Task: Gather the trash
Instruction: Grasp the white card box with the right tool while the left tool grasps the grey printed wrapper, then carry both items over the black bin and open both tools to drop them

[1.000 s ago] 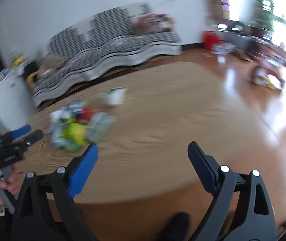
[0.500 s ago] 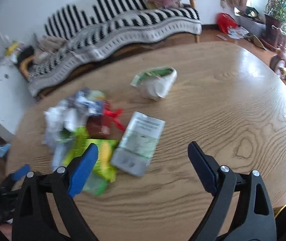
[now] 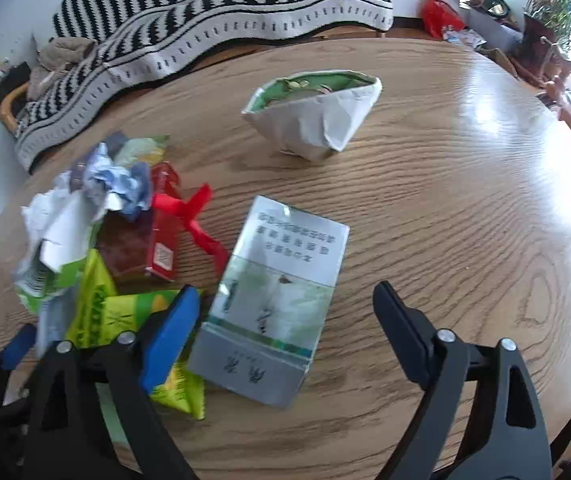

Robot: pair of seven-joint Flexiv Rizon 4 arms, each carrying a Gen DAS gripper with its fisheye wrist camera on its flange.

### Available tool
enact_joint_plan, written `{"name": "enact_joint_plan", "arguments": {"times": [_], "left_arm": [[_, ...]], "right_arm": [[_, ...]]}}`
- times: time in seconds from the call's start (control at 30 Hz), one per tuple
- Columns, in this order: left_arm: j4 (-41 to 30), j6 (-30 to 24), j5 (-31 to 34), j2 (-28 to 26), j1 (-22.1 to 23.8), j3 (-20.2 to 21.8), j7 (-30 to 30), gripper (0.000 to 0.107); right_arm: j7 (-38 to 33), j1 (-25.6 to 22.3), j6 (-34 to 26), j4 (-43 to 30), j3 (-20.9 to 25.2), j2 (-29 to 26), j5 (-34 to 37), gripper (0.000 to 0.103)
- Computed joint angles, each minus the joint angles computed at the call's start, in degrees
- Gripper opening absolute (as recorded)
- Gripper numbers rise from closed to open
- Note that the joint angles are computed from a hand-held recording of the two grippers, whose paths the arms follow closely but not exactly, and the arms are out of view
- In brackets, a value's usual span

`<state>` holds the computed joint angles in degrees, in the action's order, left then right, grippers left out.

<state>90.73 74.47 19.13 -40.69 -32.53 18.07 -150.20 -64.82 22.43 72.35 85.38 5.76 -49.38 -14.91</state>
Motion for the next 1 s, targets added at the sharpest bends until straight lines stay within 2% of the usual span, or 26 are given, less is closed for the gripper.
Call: {"name": "enact_joint_plan", "arguments": {"times": [0.03,0.1,0.13,0.23,0.4,0.67,0.77,0.87,1.0], "left_arm": [[0.80,1.30,-0.53,0.24,0.97,-1.00,0.21,0.082],[2.20,4.00,-1.67,0.54,2.23,-2.21,0.81,0.068],[2.98,5.54,-2.28,0.77,2.83,-2.94,1.66,0.057],[3.67,4.83,-3.45,1.59,1.46,-1.72,3.21,0.043],[5.48,5.04,-3.41,3.68,-0.67,0.66,3.09,0.040],[7.55,6.03,2.03,7.91,-5.98,7.15,-4.72,0.040],[7.14,4.34,4.72,8.83,-7.44,8.30,-7.39,0.040],[6.29,2.06,7.31,9.41,-7.50,7.29,-8.72,0.040],[4.65,0.56,8.29,10.05,-5.41,2.81,-9.03,0.040]], "right_arm": [[-0.10,-0.11,-0.35,-0.29,0.07,-0.26,0.03,0.079],[0.45,0.86,1.07,0.85,-1.59,0.02,-0.69,0.061],[0.78,1.28,1.26,1.11,-2.27,0.14,-1.34,0.058],[-0.55,-0.42,1.57,1.89,-0.10,0.76,-0.38,0.055],[-1.19,-0.76,5.58,5.63,-0.47,3.43,-0.68,0.055],[-4.47,-2.92,9.03,8.89,1.49,6.45,-0.42,0.055],[-5.92,-3.97,9.66,9.70,2.76,7.33,0.30,0.055],[-7.89,-5.80,9.43,10.05,5.10,8.10,1.53,0.055],[-10.97,-10.97,9.96,12.90,10.15,11.29,5.67,0.055]]}}
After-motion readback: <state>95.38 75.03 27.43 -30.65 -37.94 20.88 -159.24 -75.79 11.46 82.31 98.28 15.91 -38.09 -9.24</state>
